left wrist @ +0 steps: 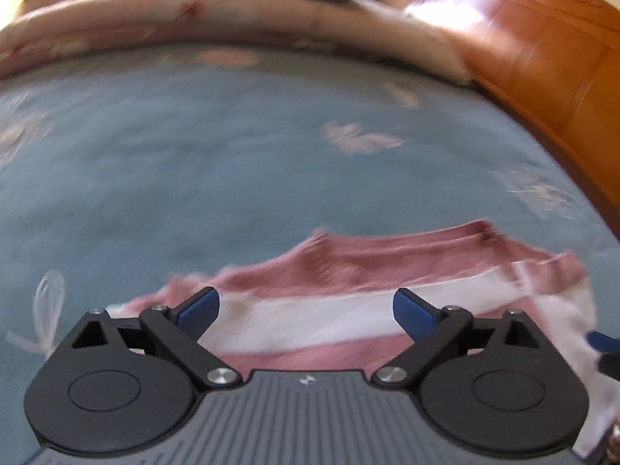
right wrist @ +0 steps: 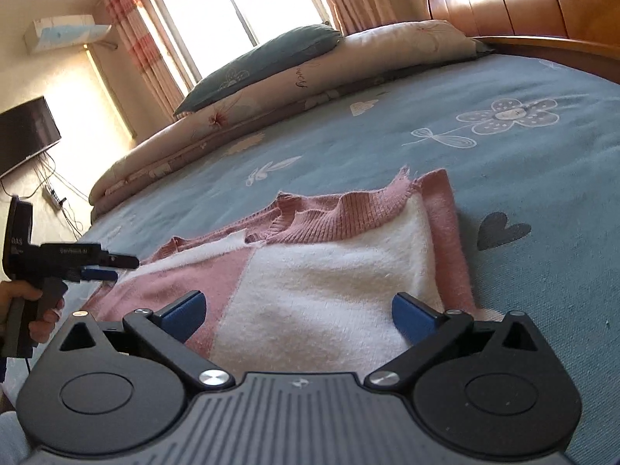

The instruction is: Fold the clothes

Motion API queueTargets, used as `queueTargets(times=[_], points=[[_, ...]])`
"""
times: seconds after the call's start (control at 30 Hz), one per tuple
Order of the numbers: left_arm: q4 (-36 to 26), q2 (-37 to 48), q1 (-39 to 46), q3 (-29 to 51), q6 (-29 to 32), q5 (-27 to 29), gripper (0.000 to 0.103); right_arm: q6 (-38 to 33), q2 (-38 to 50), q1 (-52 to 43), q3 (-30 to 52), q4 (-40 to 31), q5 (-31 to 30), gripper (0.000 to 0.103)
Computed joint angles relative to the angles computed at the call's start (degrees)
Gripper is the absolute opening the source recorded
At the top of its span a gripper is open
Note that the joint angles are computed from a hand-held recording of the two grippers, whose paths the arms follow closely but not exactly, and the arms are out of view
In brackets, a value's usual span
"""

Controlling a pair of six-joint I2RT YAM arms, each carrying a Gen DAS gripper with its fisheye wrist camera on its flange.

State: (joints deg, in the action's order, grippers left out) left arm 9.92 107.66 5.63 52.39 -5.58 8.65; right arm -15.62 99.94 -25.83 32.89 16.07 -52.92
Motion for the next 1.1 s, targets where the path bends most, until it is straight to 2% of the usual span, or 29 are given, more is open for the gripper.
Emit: queueTargets(times=[0.13,0.27,0.37,0.47,0.53,0.6,0.73,0.83,1.0,1.1], points=[[-0.3,2.6,-2.6,2.6,1.6,-1.7,0.097,-1.0,-0.8,0.7,-0.9,0.7,1.2,0.103],[-5.2,9.2,-2.0,8.8,-0.4,-4.4,0.096,-1.9,-1.1,1.1,-1.4,1.2,2.1,0.103],[-5.8,6.3,-2.2,8.1,-2.4,-3.2,0.096,-2.4,-1.1,1.2,-1.3,1.2,2.4,0.103],[-1.3,2.4,-3.4,3.9,0.0,0.2,0.098,-2.6,-1.2,1.7,-1.9,2.3,3.4,0.103],[-1.8,4.1,-4.7,5.2,1.4,-1.1,0.099,-3.0,-1.5,2.2,-2.4,3.0,4.4,0.103],[-5.2,7.8,-5.7,8.8,1.3,-3.7,0.098,-3.5,-1.6,2.4,-2.7,3.4,4.8,0.103],[-5.9,8.7,-5.5,9.6,-2.5,-4.7,0.098,-3.6,-1.2,2.3,-2.5,3.6,4.6,0.103],[-7.2,2.6,-7.5,5.9,-3.2,-6.5,0.098,-3.1,-0.9,1.9,-2.2,3.6,3.9,0.103],[0.7,-8.2,-11.4,-6.8,-2.5,-4.3,0.098,-2.6,-1.2,2.3,-2.7,4.8,4.5,0.103],[3.4,-7.4,-13.9,-9.6,-3.2,-5.1,0.098,-2.9,-1.3,2.8,-3.2,5.9,5.5,0.103]])
